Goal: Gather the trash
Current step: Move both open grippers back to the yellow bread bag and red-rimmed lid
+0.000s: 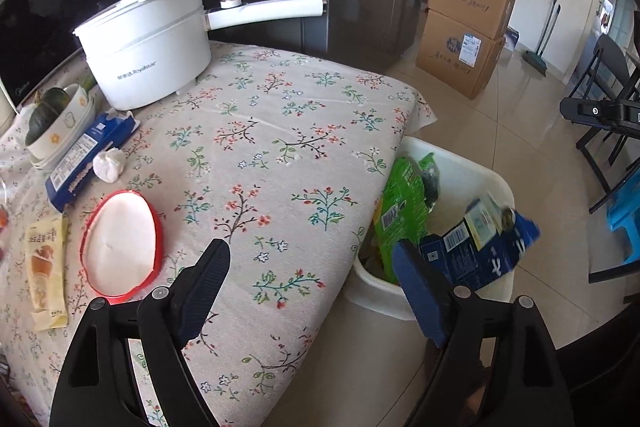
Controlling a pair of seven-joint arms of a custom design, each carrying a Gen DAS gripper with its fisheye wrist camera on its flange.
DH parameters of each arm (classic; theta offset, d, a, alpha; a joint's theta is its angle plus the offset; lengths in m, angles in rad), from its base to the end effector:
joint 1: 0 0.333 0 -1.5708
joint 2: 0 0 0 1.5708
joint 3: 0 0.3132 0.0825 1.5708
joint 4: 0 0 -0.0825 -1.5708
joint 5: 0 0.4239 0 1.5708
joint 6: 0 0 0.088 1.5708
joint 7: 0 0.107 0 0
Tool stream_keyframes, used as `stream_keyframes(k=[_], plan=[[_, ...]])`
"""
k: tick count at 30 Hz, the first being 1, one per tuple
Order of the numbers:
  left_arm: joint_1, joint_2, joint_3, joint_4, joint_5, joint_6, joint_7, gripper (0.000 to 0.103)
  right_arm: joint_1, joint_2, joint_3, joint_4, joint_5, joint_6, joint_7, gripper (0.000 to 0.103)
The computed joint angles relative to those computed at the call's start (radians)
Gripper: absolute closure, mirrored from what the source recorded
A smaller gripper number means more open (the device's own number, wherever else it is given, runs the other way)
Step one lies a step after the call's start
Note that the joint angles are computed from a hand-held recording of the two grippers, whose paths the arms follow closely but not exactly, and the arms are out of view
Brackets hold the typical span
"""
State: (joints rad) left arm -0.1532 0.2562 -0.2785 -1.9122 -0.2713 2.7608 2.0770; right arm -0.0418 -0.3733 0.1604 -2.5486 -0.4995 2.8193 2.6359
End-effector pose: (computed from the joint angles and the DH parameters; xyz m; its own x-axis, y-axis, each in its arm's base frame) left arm 0.6334 -0.2670 0.4094 -0.6339 -0.7734 0.0014 -0.6224 0.5090 -0.5946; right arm 0.4838 0.0825 0.4402 -0.4184 -0.8859 -0.2004 -0.6479 0.4457 -0.6177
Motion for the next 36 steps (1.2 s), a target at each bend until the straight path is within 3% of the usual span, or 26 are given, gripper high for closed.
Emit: stream_keyframes(k=[10,19,30,34,36], plan=[[0.027,-0.052,0.036,-0.046,0.009,0.013,-0.029,0.015,0.024,0.069,0.02,0.085,-0.061,-0.021,0.017,0.033],[0.077,-0.062,0.108,-0.03,0.074,-0.018,-0.155,0.015,0.1,0.207,0.001,0.225,-0.156,-0.05,0.049,0.026],[0.155,0.043,0.186,0.151,0.245,-0.168,-0.323,0.015,0.278,0.494,-0.068,0.546,-0.166,-0.095,-0.056,0.024],[0.207,0.112,0.167,0.2,0.186,-0.124,-0.318,0.015,0.331,0.627,-0.08,0.696,-0.082,-0.107,-0.152,0.022],[0.215,0.172,0.166,0.27,0.179,-0.176,-0.333,0.015,0.352,0.7,-0.081,0.781,-0.027,-0.133,-0.204,0.021]])
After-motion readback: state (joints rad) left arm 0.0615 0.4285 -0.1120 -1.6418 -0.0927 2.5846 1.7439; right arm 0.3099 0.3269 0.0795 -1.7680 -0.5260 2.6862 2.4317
